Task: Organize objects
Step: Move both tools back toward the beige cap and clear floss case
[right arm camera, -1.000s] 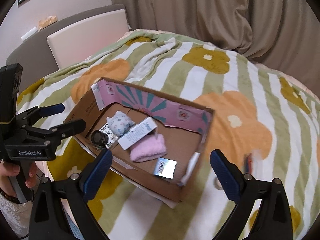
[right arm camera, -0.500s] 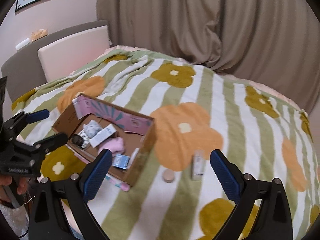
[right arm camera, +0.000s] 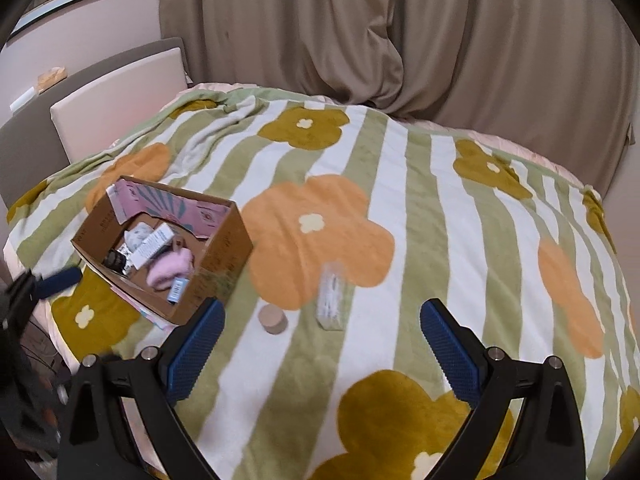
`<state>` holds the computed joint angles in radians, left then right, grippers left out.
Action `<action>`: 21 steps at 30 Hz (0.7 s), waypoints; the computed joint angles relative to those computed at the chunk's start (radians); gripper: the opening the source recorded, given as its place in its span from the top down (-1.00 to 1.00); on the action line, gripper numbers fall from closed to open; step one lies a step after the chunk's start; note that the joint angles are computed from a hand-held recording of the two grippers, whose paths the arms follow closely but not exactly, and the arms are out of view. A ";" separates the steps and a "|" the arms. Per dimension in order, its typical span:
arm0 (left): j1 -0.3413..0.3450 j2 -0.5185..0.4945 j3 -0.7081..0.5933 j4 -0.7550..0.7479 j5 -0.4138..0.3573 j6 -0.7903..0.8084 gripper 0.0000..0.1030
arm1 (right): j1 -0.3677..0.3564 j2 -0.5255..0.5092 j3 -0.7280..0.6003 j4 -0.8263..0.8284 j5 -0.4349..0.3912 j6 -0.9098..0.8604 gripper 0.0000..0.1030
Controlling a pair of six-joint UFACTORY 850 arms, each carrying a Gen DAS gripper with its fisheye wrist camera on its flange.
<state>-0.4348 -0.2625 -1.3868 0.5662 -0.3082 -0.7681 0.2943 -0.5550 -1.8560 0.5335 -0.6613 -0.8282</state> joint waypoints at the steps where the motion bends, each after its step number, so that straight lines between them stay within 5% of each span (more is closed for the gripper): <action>1: -0.003 -0.005 -0.001 -0.001 -0.001 -0.003 -0.99 | -0.005 -0.014 -0.012 0.005 -0.011 -0.006 -0.90; 12: -0.029 -0.147 -0.081 -0.041 0.008 -0.016 -0.98 | -0.025 -0.188 -0.190 0.023 -0.135 -0.029 -0.90; 21: -0.025 -0.335 -0.262 -0.107 -0.051 0.024 -0.89 | -0.004 -0.442 -0.545 -0.051 -0.311 0.061 -0.89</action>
<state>-0.4599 -0.5978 -1.6490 0.4592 -0.3595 -0.7443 0.2907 -0.9970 -2.4008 0.4824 -0.9720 -0.7668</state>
